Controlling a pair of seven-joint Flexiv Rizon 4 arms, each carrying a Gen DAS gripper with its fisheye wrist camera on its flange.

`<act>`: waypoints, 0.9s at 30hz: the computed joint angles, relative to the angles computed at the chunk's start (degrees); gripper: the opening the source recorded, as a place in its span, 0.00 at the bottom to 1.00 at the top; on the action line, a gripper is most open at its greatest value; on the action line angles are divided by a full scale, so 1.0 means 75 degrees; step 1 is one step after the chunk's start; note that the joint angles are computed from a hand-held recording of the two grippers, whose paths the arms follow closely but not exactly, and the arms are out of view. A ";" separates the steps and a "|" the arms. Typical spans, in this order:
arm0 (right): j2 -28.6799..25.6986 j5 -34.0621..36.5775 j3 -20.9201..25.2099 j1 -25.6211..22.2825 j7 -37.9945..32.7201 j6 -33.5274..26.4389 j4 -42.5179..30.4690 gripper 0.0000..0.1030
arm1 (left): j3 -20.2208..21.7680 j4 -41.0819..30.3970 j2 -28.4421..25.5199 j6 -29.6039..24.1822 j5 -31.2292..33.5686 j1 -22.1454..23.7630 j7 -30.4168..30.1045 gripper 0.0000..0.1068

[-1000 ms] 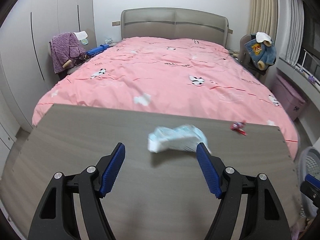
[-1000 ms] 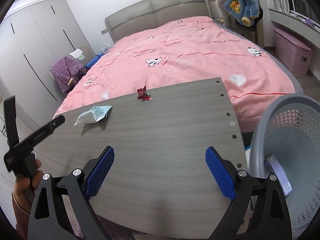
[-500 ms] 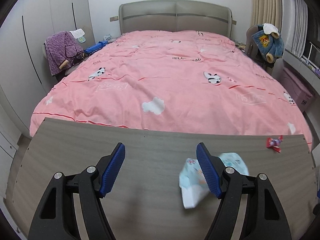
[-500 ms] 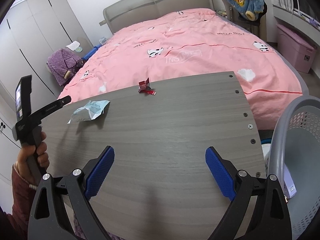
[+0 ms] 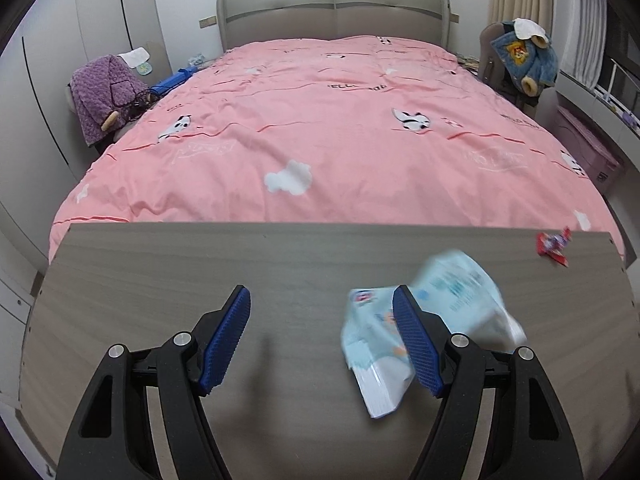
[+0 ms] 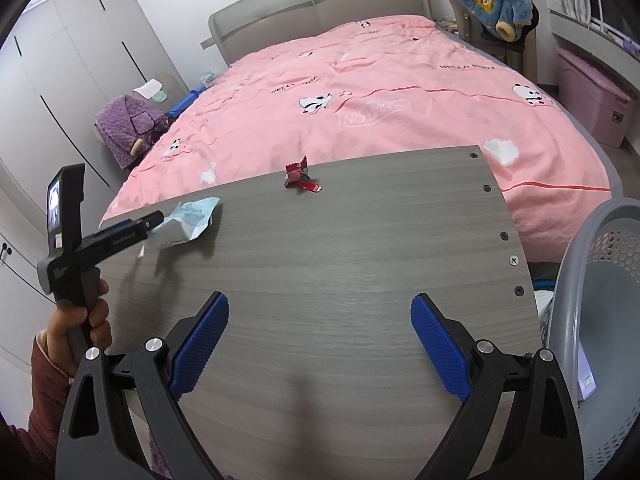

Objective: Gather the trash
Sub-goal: 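Lower the left tool onto the light-blue wipes packet and close on it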

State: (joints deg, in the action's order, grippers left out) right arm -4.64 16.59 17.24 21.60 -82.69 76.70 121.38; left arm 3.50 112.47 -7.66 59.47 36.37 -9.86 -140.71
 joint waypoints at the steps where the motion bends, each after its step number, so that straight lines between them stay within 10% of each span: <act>1: 0.0017 0.0027 0.0009 -0.0003 -0.0023 0.0007 0.0005 0.88 | -0.0018 0.0039 0.0026 0.0005 -0.0003 -0.0028 -0.0021 0.66; 27: 0.0237 0.0691 -0.0051 0.0038 -0.0504 -0.0003 -0.0036 0.88 | -0.0420 0.0586 0.0738 -0.0260 -0.0201 -0.0085 -0.1068 0.66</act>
